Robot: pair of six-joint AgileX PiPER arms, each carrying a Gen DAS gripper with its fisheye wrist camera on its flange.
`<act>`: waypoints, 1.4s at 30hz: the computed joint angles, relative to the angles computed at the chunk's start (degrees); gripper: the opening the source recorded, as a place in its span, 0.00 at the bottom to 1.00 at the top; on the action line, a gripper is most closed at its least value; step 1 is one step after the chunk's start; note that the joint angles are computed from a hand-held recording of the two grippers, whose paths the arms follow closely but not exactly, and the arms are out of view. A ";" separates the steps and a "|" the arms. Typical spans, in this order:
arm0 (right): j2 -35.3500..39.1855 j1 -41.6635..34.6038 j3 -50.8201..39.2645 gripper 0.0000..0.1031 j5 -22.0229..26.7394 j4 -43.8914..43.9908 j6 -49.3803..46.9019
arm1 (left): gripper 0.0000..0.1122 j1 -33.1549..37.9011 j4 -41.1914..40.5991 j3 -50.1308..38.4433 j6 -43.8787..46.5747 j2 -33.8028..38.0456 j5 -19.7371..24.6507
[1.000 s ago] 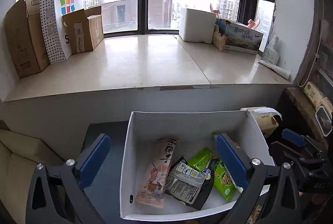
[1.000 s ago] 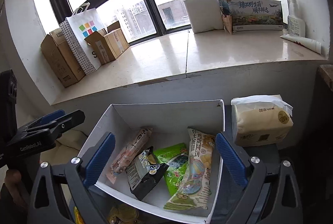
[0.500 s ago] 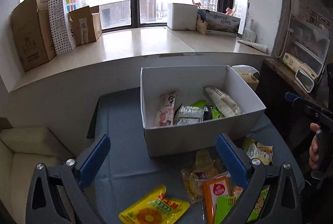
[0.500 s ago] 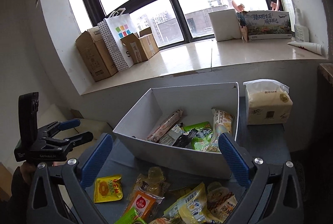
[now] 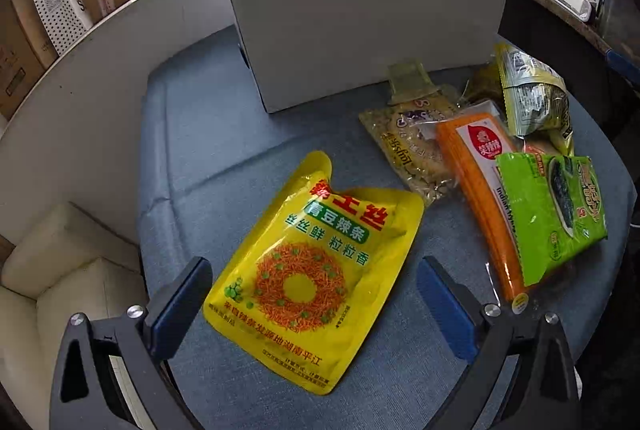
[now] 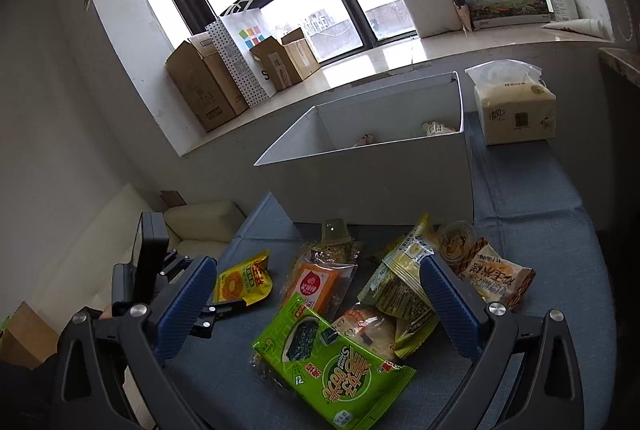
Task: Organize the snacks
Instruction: 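Grasp the yellow noodle pouch with the left gripper, then place the yellow pouch in the box with left gripper while right drops the jelly cup in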
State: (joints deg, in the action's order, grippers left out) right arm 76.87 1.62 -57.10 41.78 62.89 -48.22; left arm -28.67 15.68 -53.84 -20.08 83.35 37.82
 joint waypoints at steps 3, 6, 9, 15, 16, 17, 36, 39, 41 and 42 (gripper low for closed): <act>-0.20 -0.01 0.29 1.00 -0.17 -0.56 0.02 | 0.92 3.15 -7.66 -1.53 10.24 2.74 -1.32; -0.60 0.08 1.04 1.00 -0.61 -0.18 -1.19 | 0.92 4.10 -9.98 -3.24 14.78 5.33 -0.83; -0.62 0.65 1.36 1.00 -1.31 -1.25 -0.53 | 0.92 6.97 -17.31 -3.48 22.24 5.98 -1.34; -0.26 2.59 1.83 1.00 -2.43 -3.42 0.66 | 0.70 7.22 -15.11 0.98 17.30 1.84 -4.67; -0.18 3.10 1.85 1.00 -2.81 -4.02 0.98 | 0.66 7.19 -14.56 1.97 15.50 0.73 -4.70; -0.02 3.70 1.72 1.00 -3.27 -4.77 1.67 | 0.65 7.71 -15.66 2.90 15.99 -0.35 -4.93; 27.77 23.69 -34.91 1.00 1.55 -50.94 43.58 | 0.55 -17.12 19.95 7.87 -44.84 -24.25 10.90; 35.48 24.03 -44.24 1.00 5.96 -53.59 46.62 | 0.55 -18.66 22.05 8.78 -48.82 -25.90 12.35; 40.23 23.69 -50.19 1.00 9.61 -52.99 47.49 | 0.55 -18.86 22.52 9.44 -49.80 -26.70 12.69; 42.10 23.73 -52.51 1.00 11.05 -53.62 48.46 | 0.55 -18.27 21.99 9.76 -49.54 -27.14 12.35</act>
